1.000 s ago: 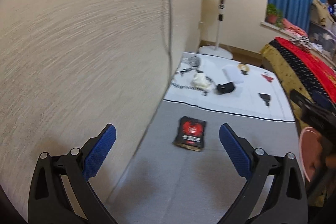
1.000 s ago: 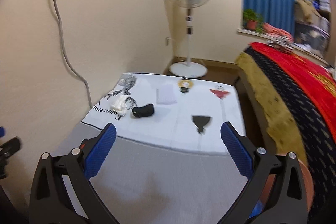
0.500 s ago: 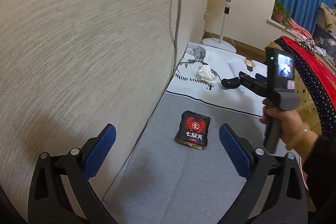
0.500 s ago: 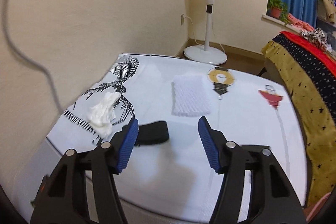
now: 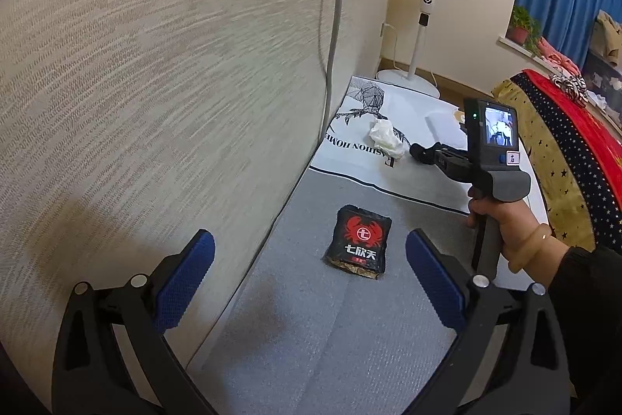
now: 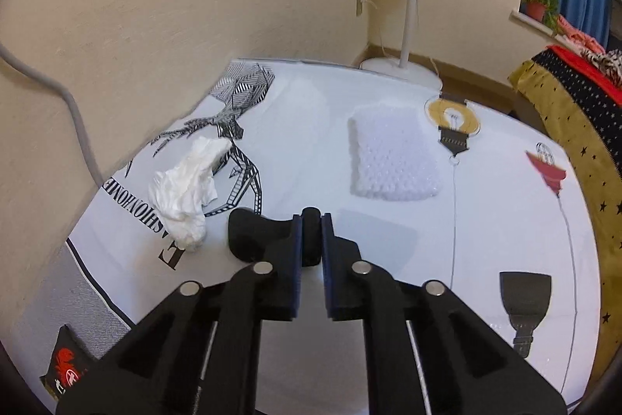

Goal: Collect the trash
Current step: 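Lower the left tool onto the white tissue and close on it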

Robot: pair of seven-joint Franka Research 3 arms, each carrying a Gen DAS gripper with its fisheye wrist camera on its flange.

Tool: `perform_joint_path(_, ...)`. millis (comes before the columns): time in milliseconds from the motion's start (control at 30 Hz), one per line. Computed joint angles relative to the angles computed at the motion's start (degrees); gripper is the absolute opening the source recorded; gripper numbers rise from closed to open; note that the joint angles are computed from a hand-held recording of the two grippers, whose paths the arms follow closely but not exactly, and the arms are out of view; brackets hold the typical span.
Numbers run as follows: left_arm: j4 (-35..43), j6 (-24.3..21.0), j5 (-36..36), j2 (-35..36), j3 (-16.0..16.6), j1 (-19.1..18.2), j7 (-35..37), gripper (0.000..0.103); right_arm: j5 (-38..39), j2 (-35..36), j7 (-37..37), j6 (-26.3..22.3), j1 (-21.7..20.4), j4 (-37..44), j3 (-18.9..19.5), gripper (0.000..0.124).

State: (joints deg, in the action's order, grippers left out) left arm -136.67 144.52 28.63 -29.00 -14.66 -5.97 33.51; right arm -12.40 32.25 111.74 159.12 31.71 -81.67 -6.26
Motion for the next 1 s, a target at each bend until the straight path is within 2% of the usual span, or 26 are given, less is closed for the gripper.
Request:
perform_joint_path(233, 0.22, -0.05, 2.94, -0.35, -1.24, 1.11, -1.56, 0.096, -7.29, -8.05, 8.19, 5.90, 4.12, -9.25, -5.72, 0.007)
perform_joint_path(367, 0.31, 0.27, 4.81, -0.81, -1.83, 1.54, -2.97, 0.096, -14.03, -18.23, 12.59, 7.71, 4.38, -17.94, -6.47, 0.007)
perform_joint_path(433, 0.14, 0.77, 6.32, -1.37, -2.41, 2.11, -4.22, 0.096, -18.65, -25.32, 15.82, 6.90, 4.49, -23.40, -6.59, 0.007)
perform_joint_path(567, -0.18, 3.10, 9.04, -2.05, -3.37, 2.87, -6.81, 0.096, -26.38, -41.83, 21.23, 2.20, 2.47, -35.41, -3.54, 0.007)
perform_joint_path(767, 1.36, 7.94, 8.65, 0.10, -2.59, 1.44, -5.43, 0.096, -30.41, -62.26, 29.39, -3.74, -5.09, -51.85, 4.92, 0.007)
perform_joint_path(867, 4.96, 12.57, 10.11, 4.78, -2.94, 2.43, -5.07, 0.096, -29.07, -65.91, 30.15, -4.49, -8.33, -55.18, 7.00, 0.007)
perform_joint_path(933, 9.90, 15.76, 10.58, 11.49, -2.75, 2.75, -3.74, 0.096, -28.67, -66.79, 29.12, -3.26, -10.51, -56.31, 7.52, 0.007)
perform_joint_path(1000, 14.23, 17.78, 14.12, 17.27, -3.63, 3.91, -5.82, 0.096, -27.28, -67.02, 28.00, -2.05, -12.02, -57.13, 7.83, 0.007)
